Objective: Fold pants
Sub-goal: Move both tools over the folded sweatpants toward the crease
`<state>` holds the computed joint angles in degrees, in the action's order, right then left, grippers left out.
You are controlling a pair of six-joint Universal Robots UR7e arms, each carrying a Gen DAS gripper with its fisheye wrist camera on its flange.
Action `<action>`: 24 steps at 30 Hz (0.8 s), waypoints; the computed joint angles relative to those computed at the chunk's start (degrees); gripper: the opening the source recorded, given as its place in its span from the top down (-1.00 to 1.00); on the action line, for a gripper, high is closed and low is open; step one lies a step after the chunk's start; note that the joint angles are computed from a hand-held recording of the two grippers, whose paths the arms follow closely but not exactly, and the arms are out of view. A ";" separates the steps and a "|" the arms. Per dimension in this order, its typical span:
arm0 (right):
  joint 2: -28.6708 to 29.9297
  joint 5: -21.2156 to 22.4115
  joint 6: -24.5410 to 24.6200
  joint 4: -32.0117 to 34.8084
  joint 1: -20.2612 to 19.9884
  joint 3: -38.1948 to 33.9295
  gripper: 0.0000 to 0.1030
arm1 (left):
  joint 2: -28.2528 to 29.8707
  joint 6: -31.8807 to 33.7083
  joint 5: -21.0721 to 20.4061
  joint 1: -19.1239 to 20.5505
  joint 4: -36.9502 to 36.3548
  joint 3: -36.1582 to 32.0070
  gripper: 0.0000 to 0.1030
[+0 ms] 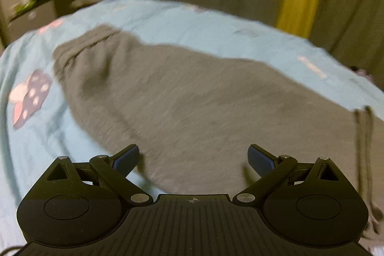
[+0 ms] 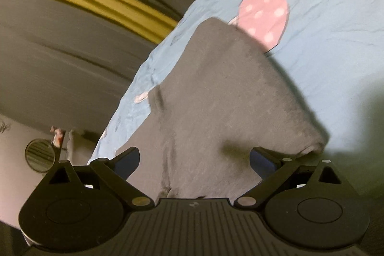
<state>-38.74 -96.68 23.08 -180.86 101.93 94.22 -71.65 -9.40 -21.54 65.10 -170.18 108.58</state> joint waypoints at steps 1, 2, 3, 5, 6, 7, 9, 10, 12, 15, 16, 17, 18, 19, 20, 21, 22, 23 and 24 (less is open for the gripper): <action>0.19 -1.49 -0.39 0.62 0.32 -0.61 -0.91 | 0.08 4.63 -1.83 -0.44 -4.65 0.70 -0.94; 0.50 -3.81 -1.37 2.46 0.83 -1.70 -0.91 | -0.13 8.73 -4.52 -0.88 -8.33 1.47 -0.94; 0.72 -5.72 -2.36 4.33 1.21 -2.57 -0.91 | -0.48 11.09 -7.07 -1.16 -9.86 2.03 -0.94; 1.20 -7.67 -5.11 7.88 1.61 -4.90 -0.92 | -1.03 12.82 -12.74 -1.66 -9.00 2.57 -0.94; 1.82 -9.83 -7.30 9.17 2.18 -6.44 -0.92 | -1.13 12.29 -14.93 -1.70 -6.40 2.23 -0.94; 2.37 -12.14 -9.46 9.76 2.65 -7.57 -0.92 | -1.05 11.67 -18.17 -1.52 -1.63 1.15 -0.94; 3.42 -17.60 -14.33 9.22 3.79 -9.08 -0.92 | 0.20 12.26 -22.20 -1.14 4.77 -1.41 -0.94; 4.22 -21.09 -16.60 8.78 4.38 -9.92 -0.92 | 1.26 12.71 -24.55 -0.76 7.92 -3.21 -0.94; 5.53 -26.42 -16.40 10.09 4.69 -11.47 -0.92 | 3.36 11.92 -28.66 0.17 11.60 -6.34 -0.94; 4.86 -21.07 -8.34 18.08 1.72 -12.48 -0.92 | 6.94 7.10 -35.91 2.64 18.97 -12.77 -0.94; 4.97 -20.09 -7.18 18.02 1.07 -12.40 -0.93 | 8.28 4.82 -37.28 3.36 20.76 -14.79 -0.91; 5.25 -20.11 -7.77 15.66 0.91 -11.96 -0.93 | 9.28 3.38 -38.17 4.02 21.82 -16.28 -0.88; 5.38 -20.07 -8.60 13.86 0.83 -11.55 -0.92 | 10.21 2.25 -38.91 4.50 22.57 -17.39 -0.84; 5.62 -20.32 -8.95 13.07 0.77 -11.58 -0.92 | 11.02 1.08 -39.45 4.92 23.40 -18.39 -0.70; 5.77 -20.34 -8.96 12.15 0.66 -11.44 -0.92 | 11.48 0.03 -39.44 5.02 23.89 -18.85 -0.65; 5.96 -20.43 -8.95 10.92 0.55 -11.26 -0.92 | 11.93 -0.64 -38.58 4.95 23.63 -19.01 -0.65; 6.12 -20.49 -9.06 9.88 0.46 -11.06 -0.92 | 11.97 -0.48 -37.74 4.69 22.60 -18.55 -0.59; 6.34 -20.68 -9.11 9.78 0.53 -11.35 -0.92 | 12.19 0.04 -37.45 4.44 21.67 -18.20 -0.44; 6.57 -21.04 -9.41 9.44 0.59 -11.47 -0.92 | 12.21 0.72 -37.61 4.31 21.42 -18.01 -0.35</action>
<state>-32.17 -117.72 13.67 -171.42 102.52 82.74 -59.44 -8.68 -59.15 69.41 -148.77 90.58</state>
